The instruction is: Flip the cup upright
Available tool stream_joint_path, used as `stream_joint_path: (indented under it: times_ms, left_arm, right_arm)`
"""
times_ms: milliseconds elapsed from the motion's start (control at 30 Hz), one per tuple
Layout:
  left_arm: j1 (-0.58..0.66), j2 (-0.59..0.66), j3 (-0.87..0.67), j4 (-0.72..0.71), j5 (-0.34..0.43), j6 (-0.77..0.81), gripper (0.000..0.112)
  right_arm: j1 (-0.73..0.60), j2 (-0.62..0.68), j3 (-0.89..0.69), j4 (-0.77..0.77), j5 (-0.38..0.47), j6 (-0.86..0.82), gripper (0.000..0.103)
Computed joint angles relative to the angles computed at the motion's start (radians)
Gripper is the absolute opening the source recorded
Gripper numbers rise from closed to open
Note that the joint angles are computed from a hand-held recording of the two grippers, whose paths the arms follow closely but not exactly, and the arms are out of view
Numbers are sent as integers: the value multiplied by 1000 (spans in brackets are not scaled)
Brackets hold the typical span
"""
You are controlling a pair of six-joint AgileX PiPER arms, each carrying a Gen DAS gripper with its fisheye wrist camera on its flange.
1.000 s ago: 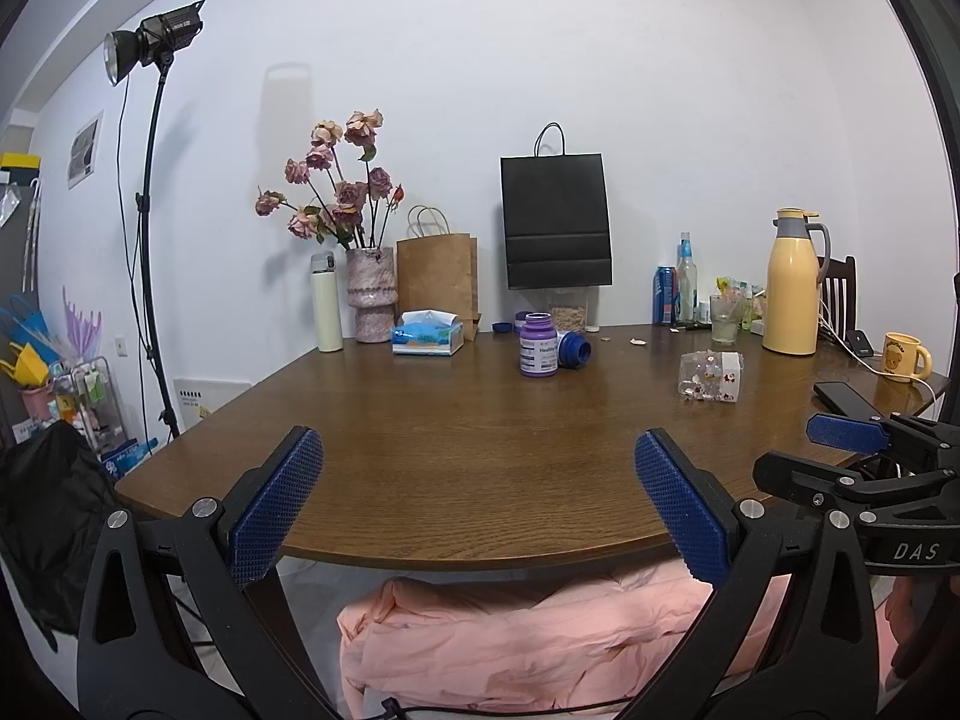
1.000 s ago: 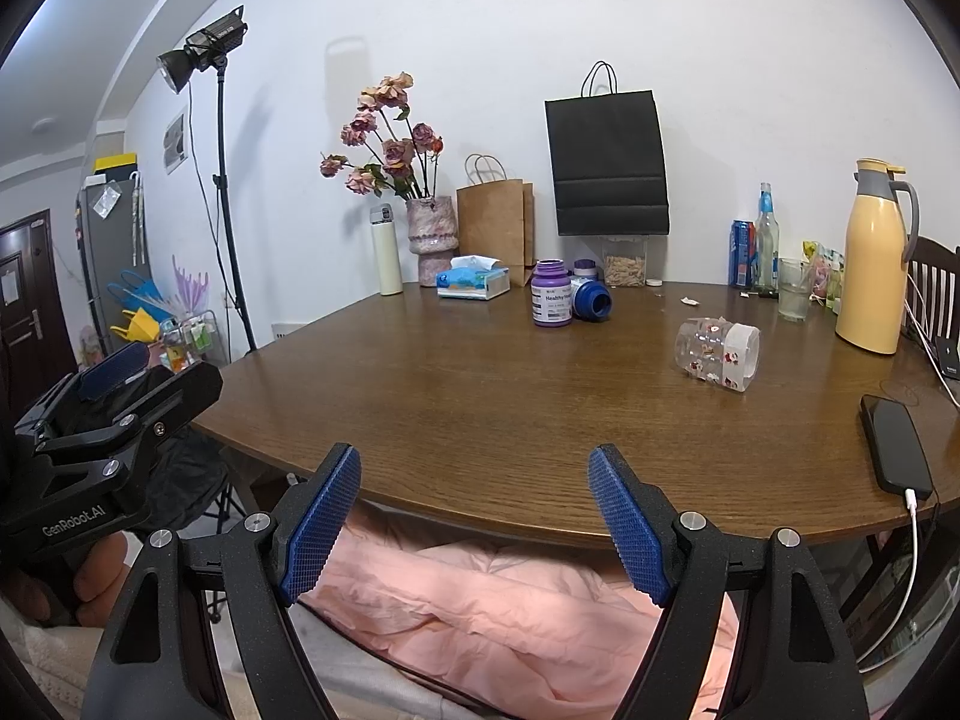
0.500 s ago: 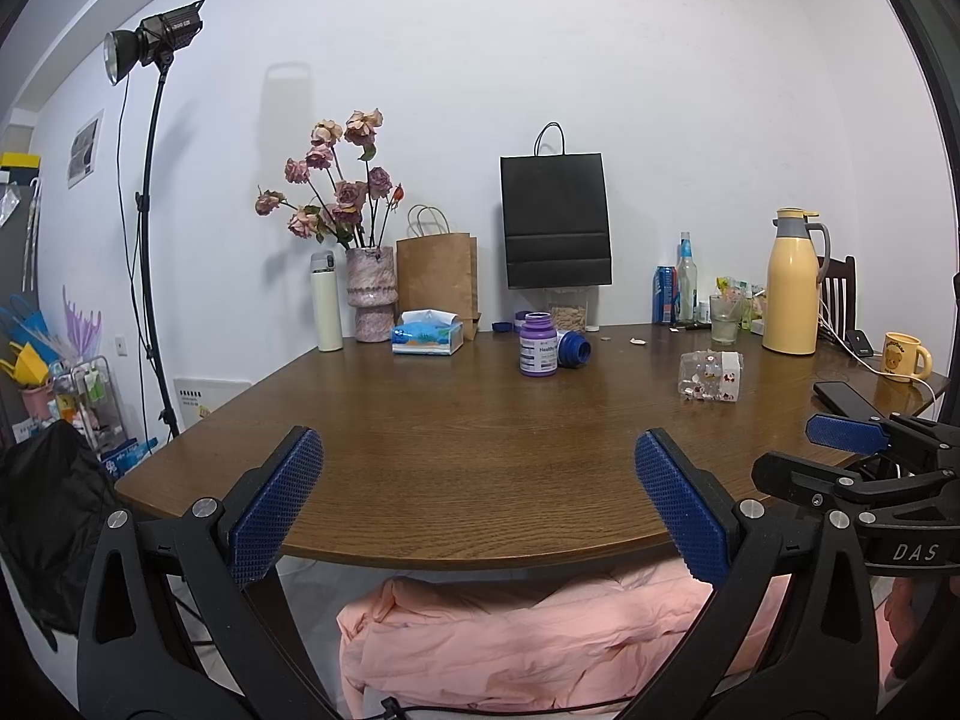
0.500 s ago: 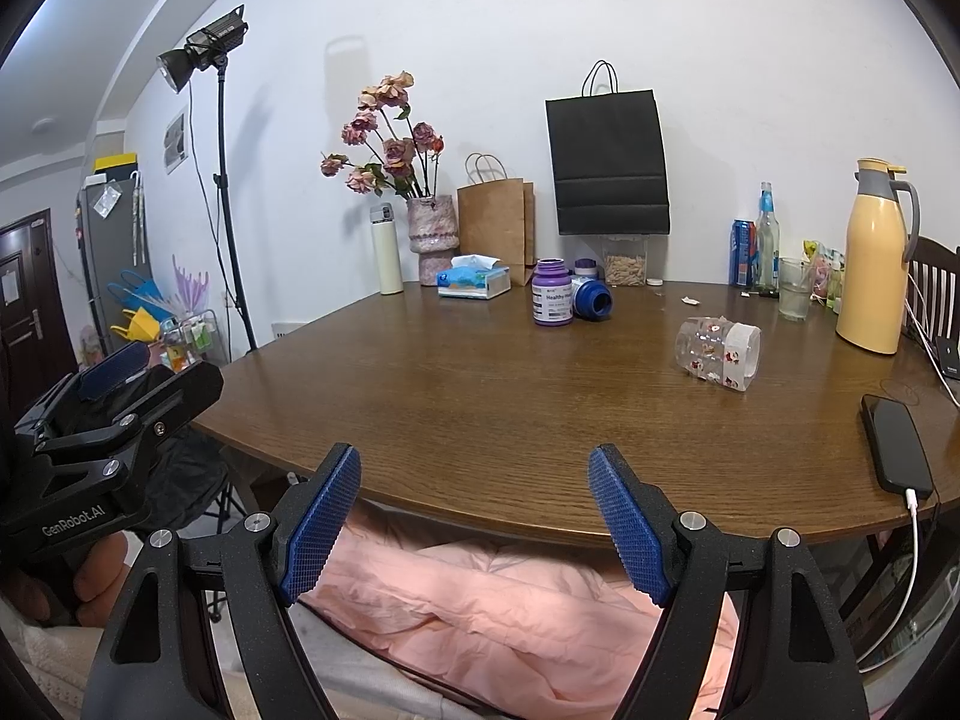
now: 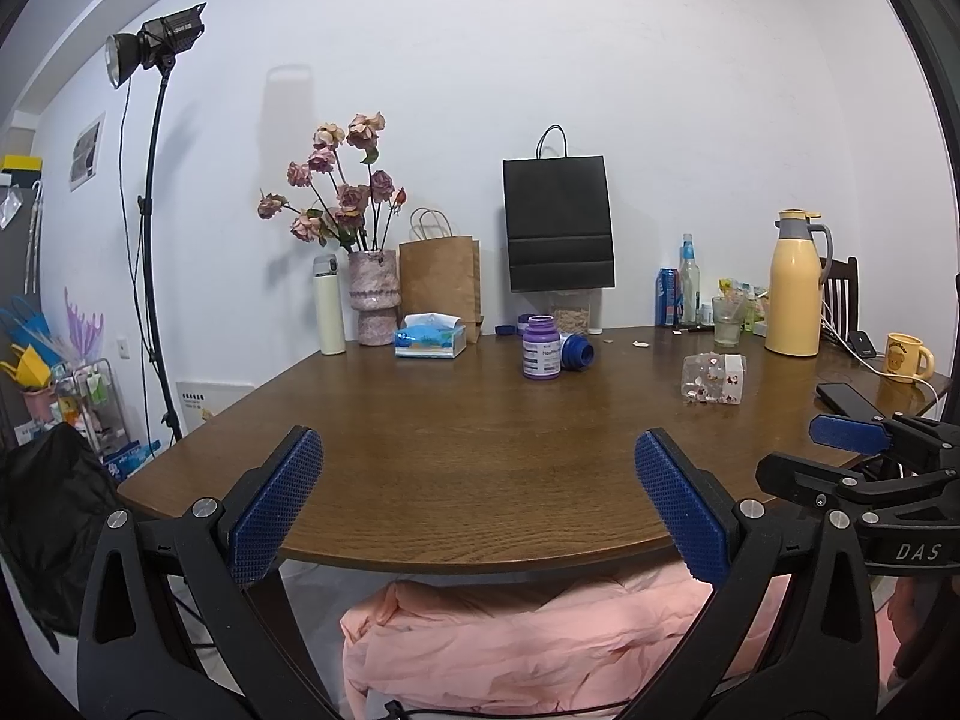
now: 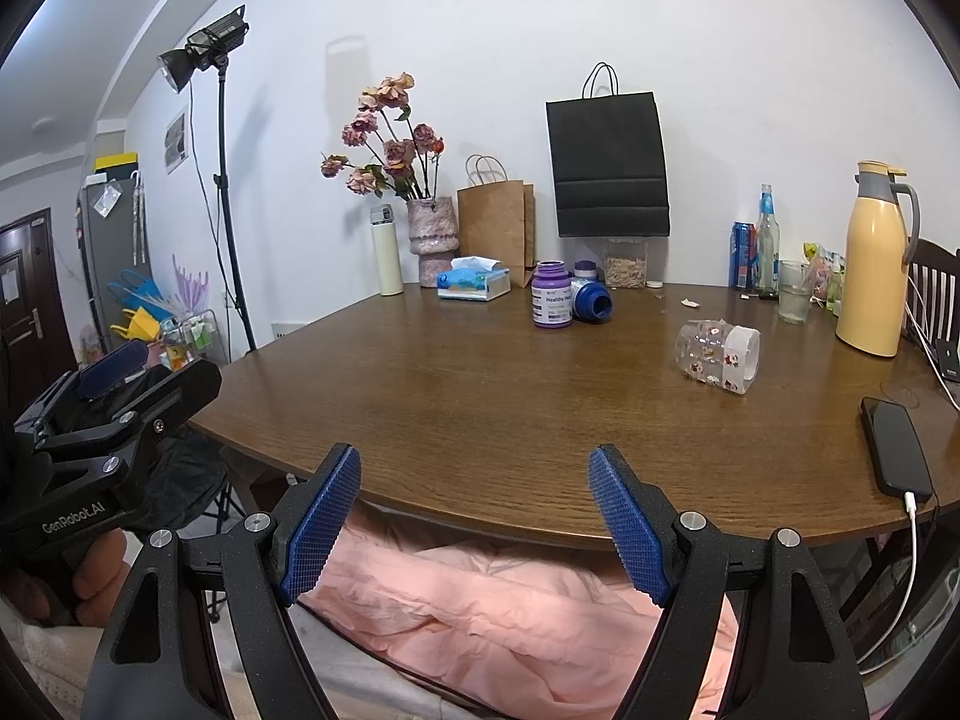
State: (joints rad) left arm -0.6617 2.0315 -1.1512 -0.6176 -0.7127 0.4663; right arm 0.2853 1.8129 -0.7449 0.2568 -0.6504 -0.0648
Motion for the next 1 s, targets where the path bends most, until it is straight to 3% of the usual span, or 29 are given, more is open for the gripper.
stream_joint_path:
  times_ms: [1000]
  left_arm:
    - [1, -15, -6, -22, 15, 22, 103]
  right_arm:
    - [1, 1, 1, -1, -1, 3, 83]
